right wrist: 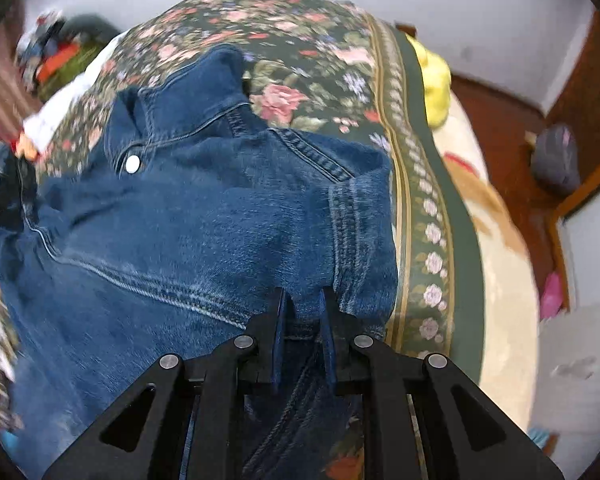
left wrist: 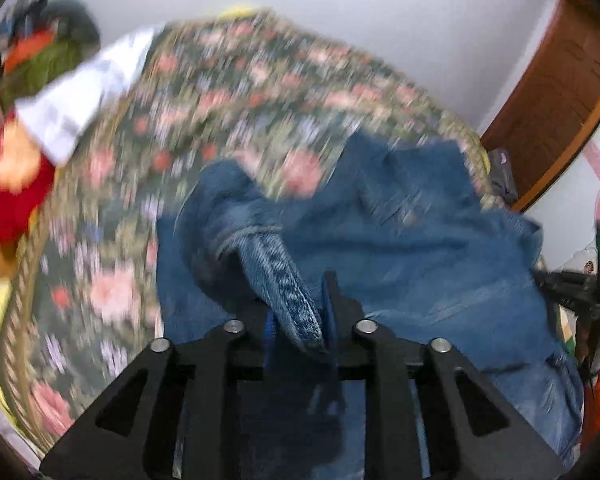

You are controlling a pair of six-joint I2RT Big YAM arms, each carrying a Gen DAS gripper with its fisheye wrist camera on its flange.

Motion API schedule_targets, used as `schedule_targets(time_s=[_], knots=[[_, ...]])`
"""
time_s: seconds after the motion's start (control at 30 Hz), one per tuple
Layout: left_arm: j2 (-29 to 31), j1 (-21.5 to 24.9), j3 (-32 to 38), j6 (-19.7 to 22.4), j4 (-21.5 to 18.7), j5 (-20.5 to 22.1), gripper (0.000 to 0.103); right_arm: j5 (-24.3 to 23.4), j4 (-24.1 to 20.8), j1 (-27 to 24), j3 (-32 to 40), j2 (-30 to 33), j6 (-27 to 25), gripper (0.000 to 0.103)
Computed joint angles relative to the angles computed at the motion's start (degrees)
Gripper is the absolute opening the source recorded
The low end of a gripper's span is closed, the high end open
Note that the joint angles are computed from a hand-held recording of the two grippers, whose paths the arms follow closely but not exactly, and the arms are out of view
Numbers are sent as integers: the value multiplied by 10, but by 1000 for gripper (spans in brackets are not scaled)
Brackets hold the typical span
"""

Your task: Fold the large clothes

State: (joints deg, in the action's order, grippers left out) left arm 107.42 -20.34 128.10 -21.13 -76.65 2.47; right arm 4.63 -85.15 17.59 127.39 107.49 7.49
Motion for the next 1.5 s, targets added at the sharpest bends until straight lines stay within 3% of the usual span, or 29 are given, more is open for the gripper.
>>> schedule_targets(time_s=[0.2,0.33,0.57,0.63,0.8,0.97,1.07,1.27,1.5], knots=[[-66,23,-138,-10,31,61,38,48,2,12,-8,-4,-15,13],[-90,20,-174,5,23,22,57,72,5,15,-21,-14,-16,13],[-129,32,-232,-15,30,34,64,88,19,11,-50,-37,-12,13],[-136,28,-238,-16,21,18,64,82,27,8,-62,-46,-12,13],[-150,23,-237,-3,-10,-38,64,89,31,10,-68,-48,-13,13],[-166,34,-229,-6,-8,-49,64,113,30,19,-73,-54,-24,13],[-161,37,-211,1,-6,-53,64,114,6,14,-55,-57,-10,13],[-117,53,-145,-2,-14,-46,67,19,-2,-37,-18,-64,35,13],[-30,73,-50,-37,-34,7,67,-38,-29,-61,83,16,55,13]])
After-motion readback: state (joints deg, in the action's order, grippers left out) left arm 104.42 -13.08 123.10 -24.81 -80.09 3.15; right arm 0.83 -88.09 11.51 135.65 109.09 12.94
